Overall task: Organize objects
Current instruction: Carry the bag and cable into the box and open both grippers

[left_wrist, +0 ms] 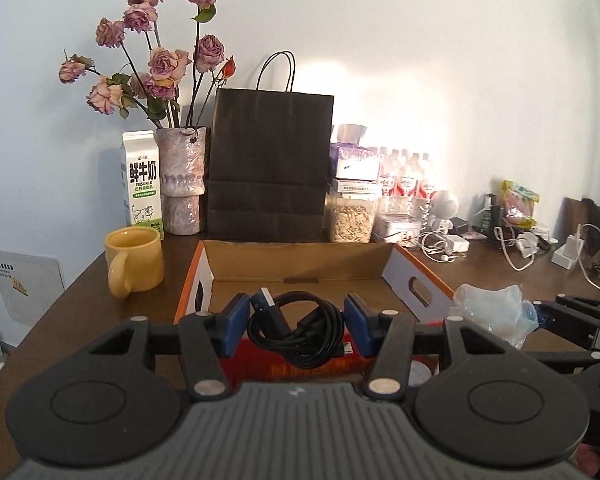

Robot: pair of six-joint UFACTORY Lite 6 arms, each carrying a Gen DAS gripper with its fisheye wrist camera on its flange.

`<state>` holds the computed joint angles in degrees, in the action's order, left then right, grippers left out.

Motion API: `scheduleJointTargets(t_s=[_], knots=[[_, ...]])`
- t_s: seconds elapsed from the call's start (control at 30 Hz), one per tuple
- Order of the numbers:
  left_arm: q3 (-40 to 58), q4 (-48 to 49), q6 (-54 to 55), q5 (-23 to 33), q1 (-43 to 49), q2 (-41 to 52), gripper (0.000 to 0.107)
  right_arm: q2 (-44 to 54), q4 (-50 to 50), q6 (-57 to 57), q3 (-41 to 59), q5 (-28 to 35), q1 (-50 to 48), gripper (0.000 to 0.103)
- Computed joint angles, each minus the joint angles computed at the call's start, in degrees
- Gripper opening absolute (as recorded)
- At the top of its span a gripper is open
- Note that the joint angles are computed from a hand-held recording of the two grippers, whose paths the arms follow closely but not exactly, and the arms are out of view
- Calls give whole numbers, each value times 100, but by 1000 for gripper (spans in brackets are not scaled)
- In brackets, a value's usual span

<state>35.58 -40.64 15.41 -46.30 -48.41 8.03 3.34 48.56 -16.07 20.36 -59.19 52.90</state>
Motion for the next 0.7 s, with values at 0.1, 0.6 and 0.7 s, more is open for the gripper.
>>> scheduleJointTargets(t_s=[0.1,0.6,0.7], knots=[[897,-55,480,506,374,592,53,184,-713,-60,517,634,-880,50],[5691,-3656,5047,2472,1270,3883,53,2991,-1869,-321,4355,3547,-3100,50],[6488,-4891,6381,2430,1289,4430,53,3426,-1228,-997,4982,3985,-3181,50]])
